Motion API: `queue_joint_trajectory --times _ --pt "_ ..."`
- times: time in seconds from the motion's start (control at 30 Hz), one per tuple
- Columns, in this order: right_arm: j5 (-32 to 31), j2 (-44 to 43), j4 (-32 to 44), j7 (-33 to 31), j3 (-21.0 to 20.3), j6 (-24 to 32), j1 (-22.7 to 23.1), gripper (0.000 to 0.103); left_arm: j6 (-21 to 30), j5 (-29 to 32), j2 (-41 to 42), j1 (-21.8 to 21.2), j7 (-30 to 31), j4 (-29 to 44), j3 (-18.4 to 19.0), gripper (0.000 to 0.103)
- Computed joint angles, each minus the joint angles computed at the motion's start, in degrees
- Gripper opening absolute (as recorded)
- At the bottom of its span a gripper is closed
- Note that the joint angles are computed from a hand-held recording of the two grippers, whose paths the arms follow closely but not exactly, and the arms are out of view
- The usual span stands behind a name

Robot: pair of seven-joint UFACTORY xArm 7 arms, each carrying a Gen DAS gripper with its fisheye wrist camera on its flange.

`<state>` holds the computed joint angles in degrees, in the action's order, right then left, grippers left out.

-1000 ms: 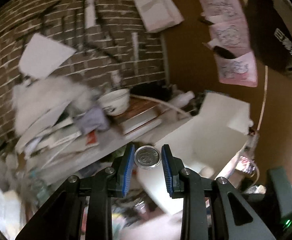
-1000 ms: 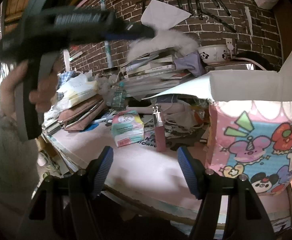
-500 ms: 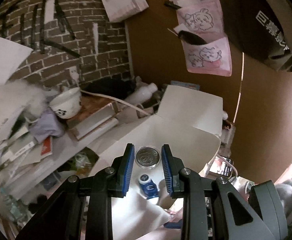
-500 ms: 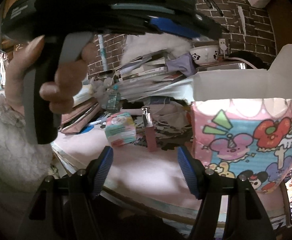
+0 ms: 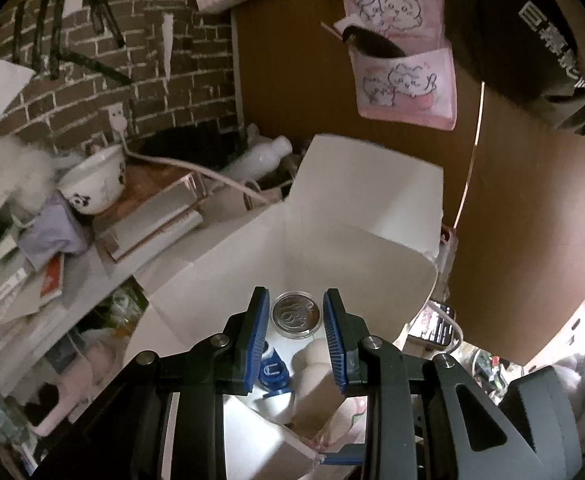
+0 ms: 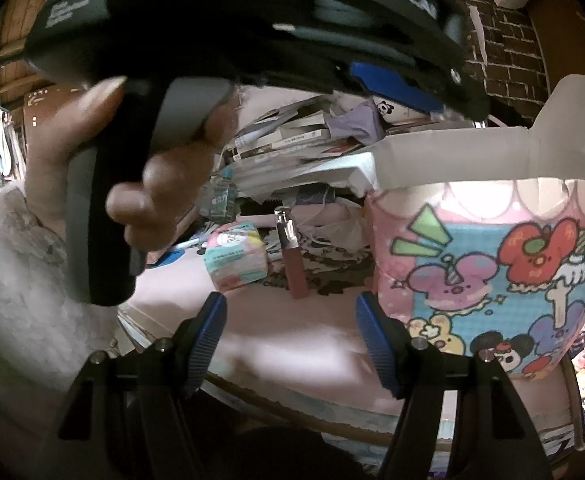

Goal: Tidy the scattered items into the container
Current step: 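Open the left gripper to drop the jar into the box, withdraw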

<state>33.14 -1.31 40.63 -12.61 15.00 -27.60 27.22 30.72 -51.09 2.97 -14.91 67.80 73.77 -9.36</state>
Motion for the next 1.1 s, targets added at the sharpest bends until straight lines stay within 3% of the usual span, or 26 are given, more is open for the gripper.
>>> queue_joint_trajectory --times 0.13,0.17,0.27,0.3,0.63,0.7,0.9,1.1 --pt "0.0 0.1 0.0 0.2 0.0 0.1 0.0 0.064 -2.1 3.3 0.9 -0.5 -2.4 -0.4 -0.4 0.024" --pt "0.1 0.1 0.0 0.2 0.0 0.1 0.0 0.064 -2.7 3.9 1.0 -0.6 -2.7 -0.5 -0.5 0.030" --pt "0.3 0.2 0.1 0.1 0.0 0.2 0.1 0.064 -5.5 3.8 1.2 -0.7 -2.5 -1.1 -0.9 0.066" --pt "0.4 0.2 0.1 0.1 0.0 0.2 0.1 0.064 -6.3 3.0 1.1 -0.6 -1.8 -1.4 -1.1 0.072" --pt "1.5 0.2 0.3 -0.7 0.2 0.3 0.5 0.064 -8.5 -2.3 -0.4 -0.1 2.3 -2.7 -0.9 0.079" --pt "1.4 0.3 0.4 -0.7 0.2 0.4 0.6 0.064 -9.5 -5.1 -1.4 0.1 4.0 -3.6 -0.4 0.089" --pt "-0.9 1.3 1.1 0.6 -0.1 1.1 1.0 0.064 -10.1 -16.8 -6.4 0.9 11.4 -7.6 3.3 0.095" --pt "-5.3 3.1 2.8 3.0 -1.3 2.3 1.6 0.064 -14.3 -26.2 -11.3 1.3 16.5 -12.4 7.2 0.101"
